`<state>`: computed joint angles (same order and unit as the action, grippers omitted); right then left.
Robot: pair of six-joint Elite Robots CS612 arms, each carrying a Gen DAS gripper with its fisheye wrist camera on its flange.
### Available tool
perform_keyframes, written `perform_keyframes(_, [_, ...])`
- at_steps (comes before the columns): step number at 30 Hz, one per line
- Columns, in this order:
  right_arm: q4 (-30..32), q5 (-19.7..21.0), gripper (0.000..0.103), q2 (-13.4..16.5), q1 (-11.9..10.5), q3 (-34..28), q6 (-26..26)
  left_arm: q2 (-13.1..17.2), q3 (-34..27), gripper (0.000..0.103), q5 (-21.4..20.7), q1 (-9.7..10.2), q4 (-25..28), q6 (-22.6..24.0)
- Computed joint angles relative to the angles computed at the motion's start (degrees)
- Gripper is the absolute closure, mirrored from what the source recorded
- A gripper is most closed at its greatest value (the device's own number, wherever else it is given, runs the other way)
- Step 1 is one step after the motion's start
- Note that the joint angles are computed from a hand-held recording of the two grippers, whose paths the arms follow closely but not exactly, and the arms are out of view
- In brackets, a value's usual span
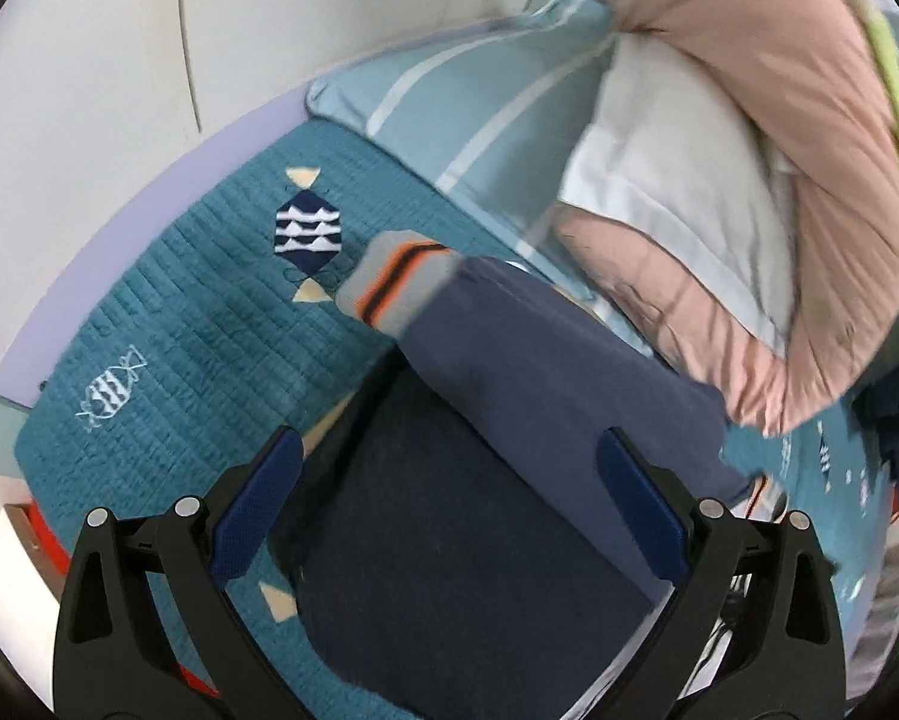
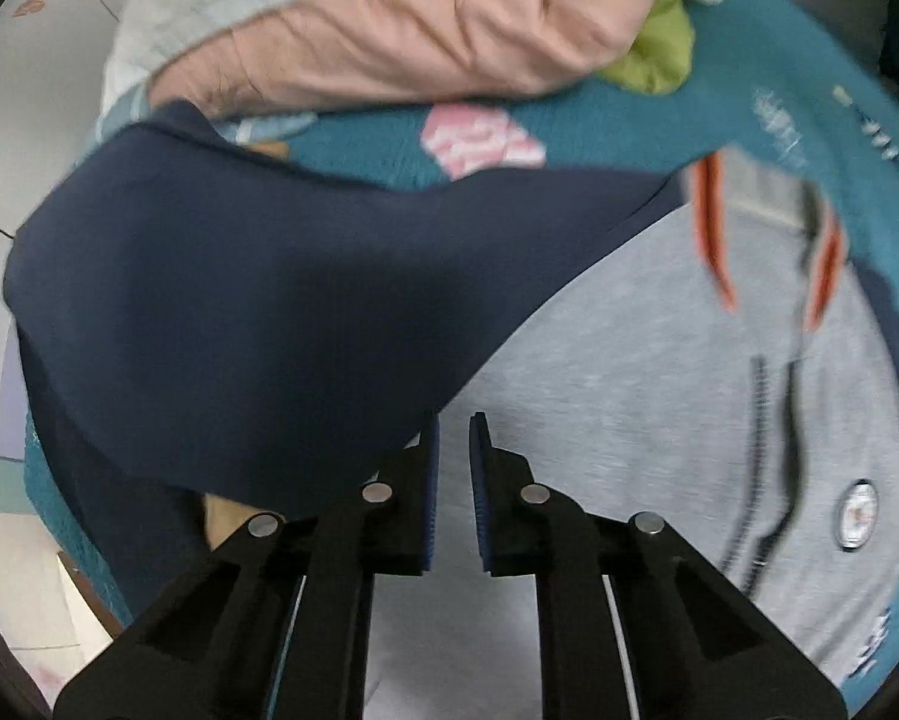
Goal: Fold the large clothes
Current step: 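Reach the left gripper to the striped grey cuff of the nearest navy sleeve and grasp it, then lift the cuff with the left gripper, fold the sleeve across the jacket front, release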
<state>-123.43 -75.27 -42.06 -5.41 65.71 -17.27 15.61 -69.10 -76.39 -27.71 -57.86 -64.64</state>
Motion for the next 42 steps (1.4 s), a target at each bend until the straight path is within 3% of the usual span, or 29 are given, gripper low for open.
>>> perform_keyframes(3, [0.49, -1.25, 0.093, 1.56, 0.57, -1.04, 0.89, 0.61, 0.28, 0.005, -0.99, 1.47, -1.11, -1.42])
perform_keyframes(7, [1.35, -2.0, 0.094, 2.98, 0.93, -2.39, 2.85, 1.75, 0.58, 0.005, -6.82, 3.28, -3.55, -1.63])
perform_keyframes(13, [-0.03, -4.96, 0.095, 3.51, 1.87, -2.96, 0.34, 5.46, -2.54, 0.008, -12.06, 4.9, -10.05, -5.63])
perform_keyframes(15, [0.11, -5.05, 0.095, 3.79, 1.91, -3.25, 0.94, 6.37, -3.32, 0.018, -12.26, 5.22, -11.06, -8.71])
perform_keyframes(19, [-1.45, -5.86, 0.095, 3.67, 2.2, -2.55, -0.06, 9.53, -5.88, 0.067, -17.3, 6.06, -20.57, -13.66])
perform_keyframes(20, [-1.66, -5.88, 0.095, 3.66, 2.24, -2.41, -0.14, 9.15, -5.39, 0.068, -16.82, 5.96, -20.38, -12.98])
perform_keyframes(25, [-2.09, -4.55, 0.095, 2.56, 2.12, -0.67, 0.79, 4.45, -0.94, 0.083, -9.45, 4.19, -13.72, -6.2])
perform_keyframes(31, [0.62, -2.14, 0.095, 2.64, 0.88, -1.48, 2.41, -3.23, 8.51, 0.083, 3.72, 0.91, -4.06, 0.21])
perform_keyframes(35, [3.3, 0.99, 0.095, 3.71, -0.24, -3.61, 3.66, -6.4, 12.33, 0.084, 13.51, -1.95, -0.68, 2.01])
perform_keyframes(37, [4.15, 3.13, 0.095, 3.8, -0.9, -3.83, 4.41, -8.54, 15.44, 0.084, 18.34, -3.69, -0.05, 4.03])
perform_keyframes(40, [6.75, 5.21, 0.1, 3.99, -2.09, -4.67, 4.71, -10.94, 19.19, 0.085, 21.68, -5.64, -2.36, 6.83])
perform_keyframes(42, [9.88, 9.89, 0.1, 3.6, -3.48, -4.66, 5.65, -12.34, 21.72, 0.086, 23.2, -6.83, -4.56, 9.24])
